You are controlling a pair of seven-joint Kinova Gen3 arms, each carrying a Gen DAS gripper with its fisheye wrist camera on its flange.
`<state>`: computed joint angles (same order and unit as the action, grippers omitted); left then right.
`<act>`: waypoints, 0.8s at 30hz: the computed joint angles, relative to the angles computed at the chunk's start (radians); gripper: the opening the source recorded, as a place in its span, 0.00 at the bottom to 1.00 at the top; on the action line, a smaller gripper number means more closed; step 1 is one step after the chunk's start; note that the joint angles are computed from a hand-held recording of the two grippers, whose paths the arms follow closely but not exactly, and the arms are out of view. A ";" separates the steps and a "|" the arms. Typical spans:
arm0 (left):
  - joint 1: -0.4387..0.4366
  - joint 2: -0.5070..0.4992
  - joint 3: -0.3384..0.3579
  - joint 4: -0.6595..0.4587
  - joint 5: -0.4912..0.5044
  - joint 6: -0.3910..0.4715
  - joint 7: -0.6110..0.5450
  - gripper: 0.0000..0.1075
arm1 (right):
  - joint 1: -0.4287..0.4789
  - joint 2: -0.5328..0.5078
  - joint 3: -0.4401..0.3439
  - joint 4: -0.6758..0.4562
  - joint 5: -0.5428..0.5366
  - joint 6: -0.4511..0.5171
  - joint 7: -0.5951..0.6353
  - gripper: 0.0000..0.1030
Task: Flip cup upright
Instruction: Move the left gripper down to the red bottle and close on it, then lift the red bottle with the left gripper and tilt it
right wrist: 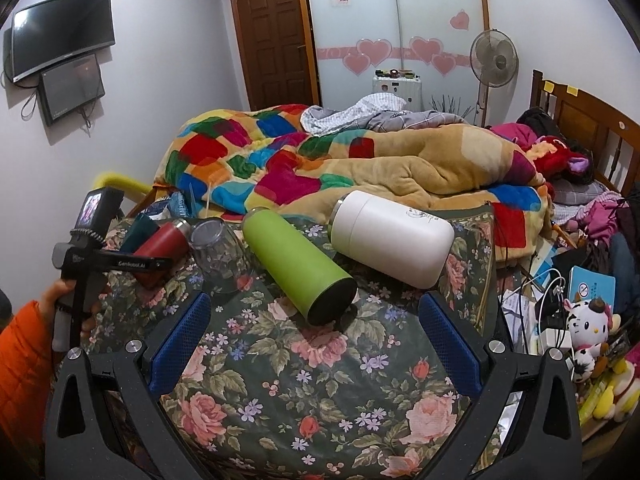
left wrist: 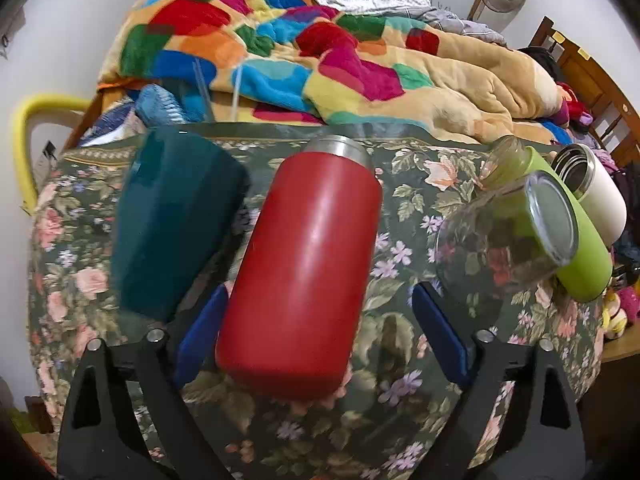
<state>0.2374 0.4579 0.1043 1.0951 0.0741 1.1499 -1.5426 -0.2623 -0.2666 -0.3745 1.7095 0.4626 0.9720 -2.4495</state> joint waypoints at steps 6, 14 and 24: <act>0.020 0.068 -0.003 -0.069 -0.003 0.021 0.022 0.73 | -0.005 0.006 0.008 0.003 -0.012 0.005 0.010 1.00; 0.101 0.011 -0.025 0.025 -0.118 -0.094 0.043 0.57 | -0.014 0.012 0.007 -0.002 0.000 0.020 0.010 1.00; 0.106 -0.113 -0.011 0.137 -0.144 -0.121 0.082 0.57 | -0.017 -0.015 -0.015 -0.007 -0.001 0.031 0.006 1.00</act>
